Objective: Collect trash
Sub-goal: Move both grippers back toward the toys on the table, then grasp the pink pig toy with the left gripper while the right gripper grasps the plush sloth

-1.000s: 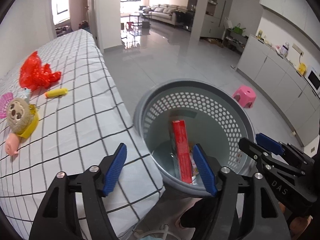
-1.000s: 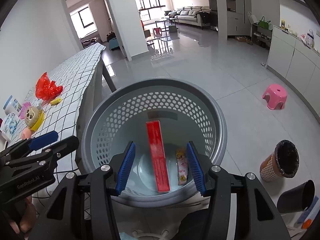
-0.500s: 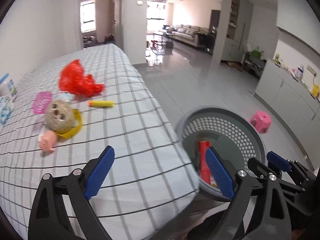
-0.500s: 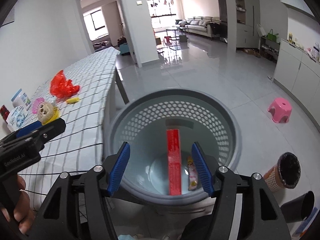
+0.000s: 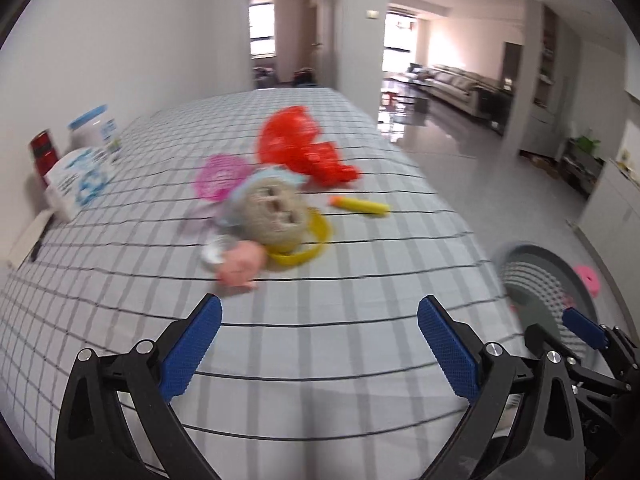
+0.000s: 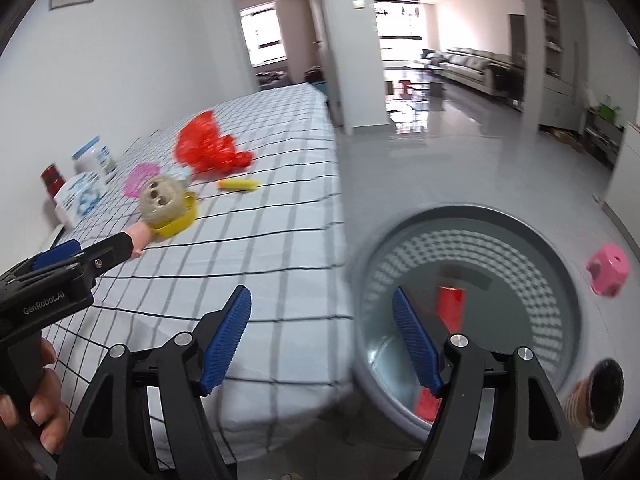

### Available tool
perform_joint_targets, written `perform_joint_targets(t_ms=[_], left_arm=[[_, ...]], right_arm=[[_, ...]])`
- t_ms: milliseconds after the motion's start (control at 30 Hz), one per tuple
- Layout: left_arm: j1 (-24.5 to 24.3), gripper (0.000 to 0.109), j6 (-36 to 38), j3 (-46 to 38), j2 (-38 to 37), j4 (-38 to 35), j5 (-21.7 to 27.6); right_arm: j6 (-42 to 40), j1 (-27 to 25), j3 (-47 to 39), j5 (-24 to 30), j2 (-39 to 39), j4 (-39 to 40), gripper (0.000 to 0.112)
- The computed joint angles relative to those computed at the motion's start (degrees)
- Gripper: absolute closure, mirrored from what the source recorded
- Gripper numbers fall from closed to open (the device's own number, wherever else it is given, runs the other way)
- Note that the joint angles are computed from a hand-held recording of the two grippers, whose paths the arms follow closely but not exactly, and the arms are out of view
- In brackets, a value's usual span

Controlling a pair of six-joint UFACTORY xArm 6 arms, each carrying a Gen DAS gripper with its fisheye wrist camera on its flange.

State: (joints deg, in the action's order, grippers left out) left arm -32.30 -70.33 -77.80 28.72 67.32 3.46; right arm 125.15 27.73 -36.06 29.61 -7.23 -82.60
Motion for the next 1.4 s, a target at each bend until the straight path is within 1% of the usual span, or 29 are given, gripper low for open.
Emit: perform_joint_targets(t_ms=[167,300,367,433,500,600,700,800,833,867,900,933,967,1000,1067,1100,1133,1267,1367,1400], left_arm=[[2.8,0.012,-1.3,-0.6,0.5,-0.3,3.1],[4.4,0.012,-0.2,-1.8,1.8,-2.9,5.1],[4.9,0.012,2.9,-2.8,3.0,-6.6,5.9],[5.0,0.012,7.9,-3.9,4.4,-11.9,6.9],[4.8,0.012,10.6,-5.4,5.6,-14.7,7.9],[4.5,0.012,13.0,-7.8,7.6,-17.1,9.2],[3.6,0.012,19.1,-11.0,10.4,-23.2,10.7],[3.0,0.013,22.7,-13.4,12.4,-26.8,11.4],[2.8,0.015,23.3,-14.1,13.0,-27.3,11.5],[2.7,0.022,23.8,-14.7,13.5,-27.6,11.7],[2.5,0.027,25.4,-15.4,14.1,-29.1,11.9],[2.3,0.035,27.4,-16.2,14.7,-31.1,12.4],[2.1,0.040,29.4,-17.0,15.3,-33.3,12.8],[2.0,0.042,31.0,-17.5,15.8,-35.0,13.1],[1.9,0.057,34.5,-17.8,16.2,-39.0,12.4],[1.8,0.063,36.7,-17.4,16.1,-41.5,11.6],[1.8,0.077,38.4,-17.4,16.1,-43.4,11.3],[1.9,0.078,40.1,-15.9,15.1,-45.1,9.6],[2.3,0.080,37.9,-14.0,13.5,-42.0,8.2],[2.6,0.080,36.2,-13.3,12.8,-39.9,7.7]], right_arm=[[-2.0,-1.5,-6.3,-3.8,6.0,-2.1,0.042],[-3.6,-3.5,-11.7,-7.6,11.0,-4.1,0.042],[-4.3,-4.0,-13.6,-8.7,12.8,-4.5,0.042],[-5.5,-4.8,-15.7,-10.2,14.6,-4.7,0.042],[-6.8,-5.7,-17.7,-11.6,16.3,-4.7,0.042],[-7.1,-6.8,-19.6,-13.3,18.0,-5.4,0.042],[-7.3,-7.5,-21.1,-14.4,19.3,-5.7,0.042],[-7.7,-8.3,-21.6,-15.1,20.0,-5.6,0.042],[-7.9,-8.5,-21.7,-15.3,20.1,-5.4,0.042],[-8.0,-8.7,-21.7,-15.4,20.2,-5.3,0.042],[-8.0,-9.1,-21.7,-15.7,20.4,-5.2,0.042],[-8.1,-9.4,-21.8,-16.0,20.6,-5.1,0.042],[-8.2,-9.7,-21.8,-16.2,20.7,-4.9,0.042],[-8.4,-9.9,-21.9,-16.4,20.9,-4.7,0.042],[-8.5,-10.2,-22.1,-16.6,21.2,-4.6,0.042],[-8.9,-10.4,-22.3,-16.6,21.4,-4.2,0.042],[-9.2,-10.5,-22.4,-16.8,21.5,-4.0,0.042],[-11.1,-10.7,-23.4,-17.2,22.4,-2.6,0.042],[-13.2,-10.9,-24.7,-17.9,23.3,-1.1,0.042],[-14.6,-10.9,-25.4,-18.2,23.8,0.0,0.042]])
